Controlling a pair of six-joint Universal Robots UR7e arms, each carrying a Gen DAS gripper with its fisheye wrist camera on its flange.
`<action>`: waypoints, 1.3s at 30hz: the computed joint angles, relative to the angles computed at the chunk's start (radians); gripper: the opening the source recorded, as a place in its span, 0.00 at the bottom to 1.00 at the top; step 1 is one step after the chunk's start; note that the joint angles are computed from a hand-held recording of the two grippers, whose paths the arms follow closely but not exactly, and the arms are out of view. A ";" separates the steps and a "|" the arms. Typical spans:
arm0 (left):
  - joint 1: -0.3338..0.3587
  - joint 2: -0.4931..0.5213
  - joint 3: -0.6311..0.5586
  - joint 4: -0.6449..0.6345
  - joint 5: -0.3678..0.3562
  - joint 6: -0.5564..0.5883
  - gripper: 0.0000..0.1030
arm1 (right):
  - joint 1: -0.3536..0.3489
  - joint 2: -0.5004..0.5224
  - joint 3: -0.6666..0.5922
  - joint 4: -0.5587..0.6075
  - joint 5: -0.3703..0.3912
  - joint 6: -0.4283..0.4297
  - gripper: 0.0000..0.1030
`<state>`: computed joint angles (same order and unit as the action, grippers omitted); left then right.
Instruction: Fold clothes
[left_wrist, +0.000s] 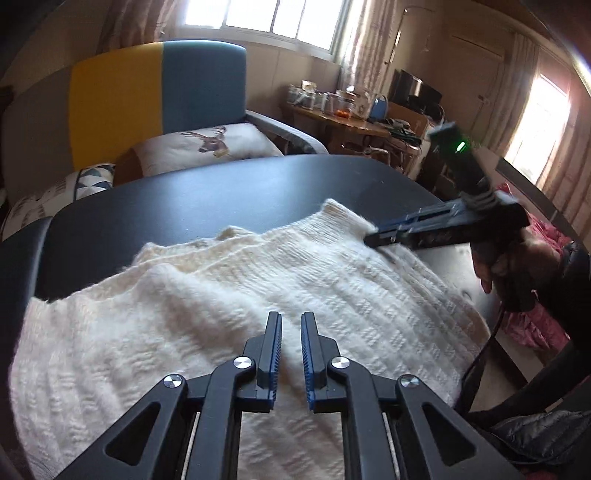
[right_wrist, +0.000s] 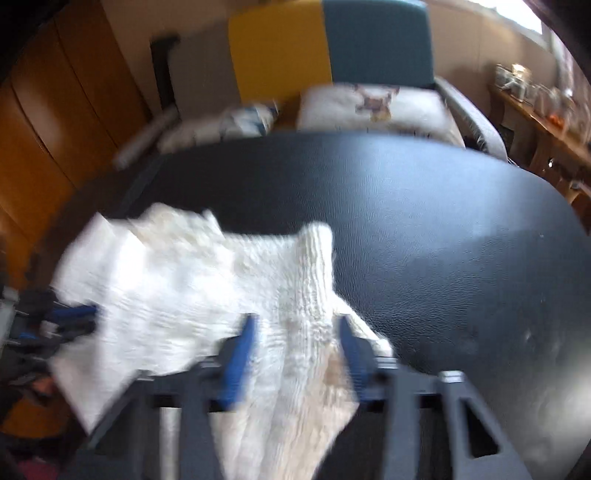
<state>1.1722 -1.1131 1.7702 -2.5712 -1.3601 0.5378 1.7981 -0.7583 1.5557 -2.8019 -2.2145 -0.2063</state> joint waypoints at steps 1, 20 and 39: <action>0.003 0.000 0.003 -0.017 0.014 -0.001 0.09 | 0.004 0.020 -0.025 0.026 -0.039 0.002 0.11; 0.090 -0.100 -0.045 -0.041 0.039 -0.145 0.14 | 0.087 0.020 -0.003 -0.220 -0.073 -0.010 0.78; 0.292 -0.021 -0.377 0.361 -0.091 -0.169 0.18 | 0.140 0.181 -0.154 0.057 0.143 0.111 0.81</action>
